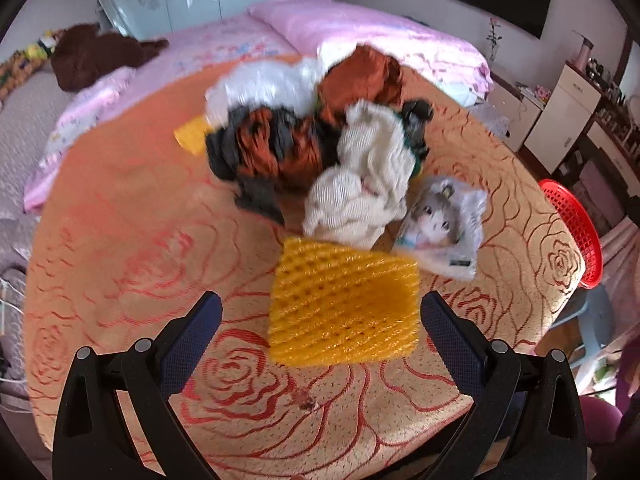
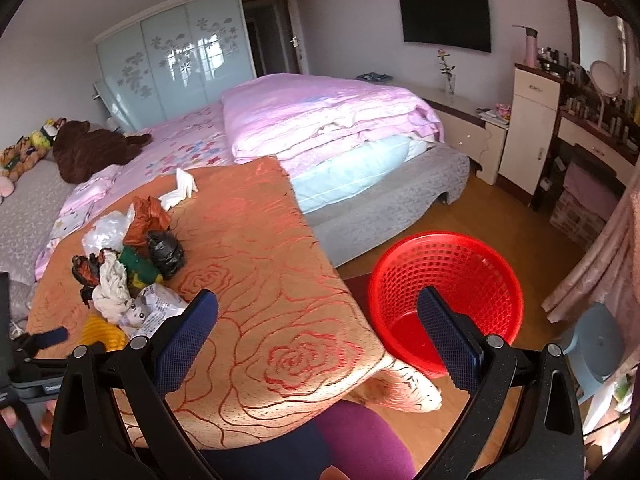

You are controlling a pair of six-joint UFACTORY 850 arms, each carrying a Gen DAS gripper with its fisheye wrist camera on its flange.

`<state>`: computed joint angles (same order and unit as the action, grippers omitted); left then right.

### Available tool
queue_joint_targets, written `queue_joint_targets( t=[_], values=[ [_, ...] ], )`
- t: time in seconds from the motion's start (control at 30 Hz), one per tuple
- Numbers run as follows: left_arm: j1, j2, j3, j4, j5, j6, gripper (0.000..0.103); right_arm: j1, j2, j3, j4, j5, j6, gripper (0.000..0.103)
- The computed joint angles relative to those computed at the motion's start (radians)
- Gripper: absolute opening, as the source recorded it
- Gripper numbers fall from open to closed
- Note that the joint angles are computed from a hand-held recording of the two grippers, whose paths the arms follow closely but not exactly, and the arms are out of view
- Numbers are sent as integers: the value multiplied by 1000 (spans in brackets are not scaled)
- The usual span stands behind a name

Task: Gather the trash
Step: 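Grasp the yellow foam net with the left tool while the right tool approaches the cat-print bag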

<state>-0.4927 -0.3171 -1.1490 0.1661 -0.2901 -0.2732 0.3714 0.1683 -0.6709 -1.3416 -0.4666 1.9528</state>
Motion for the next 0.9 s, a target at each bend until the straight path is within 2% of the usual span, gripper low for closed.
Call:
queue_joint_targets(
  t=[0.2,0.37,0.47,0.5,0.57,0.63,0.73,0.83,0.9],
  values=[
    [6,-31,-20,-61,-20,53,96,4,-30,-13,10,35,-47,97],
    [12,-24,-14,-72,-20,51,94,23,-69,-39,-61,68,-51,97],
    [24,-12,-5,-127,-13,113,77,19,-94,-60,-87,132,-74,97],
    [28,-10,-6,-152,-11,143,67,17,-107,-70,-96,157,-79,97],
    [24,1,1,-125,-4,132,61,12,-130,-90,-95,193,-105,97],
    [25,5,1,-168,-11,191,49,8,-155,-108,-134,243,-91,97],
    [27,13,-2,-222,-23,260,35,2,-202,-143,-108,336,-156,96],
    [20,36,9,-131,-11,204,33,2,-239,-173,22,406,-323,96],
    [13,61,20,-14,4,108,33,12,-255,-186,18,409,-338,97]
  ],
)
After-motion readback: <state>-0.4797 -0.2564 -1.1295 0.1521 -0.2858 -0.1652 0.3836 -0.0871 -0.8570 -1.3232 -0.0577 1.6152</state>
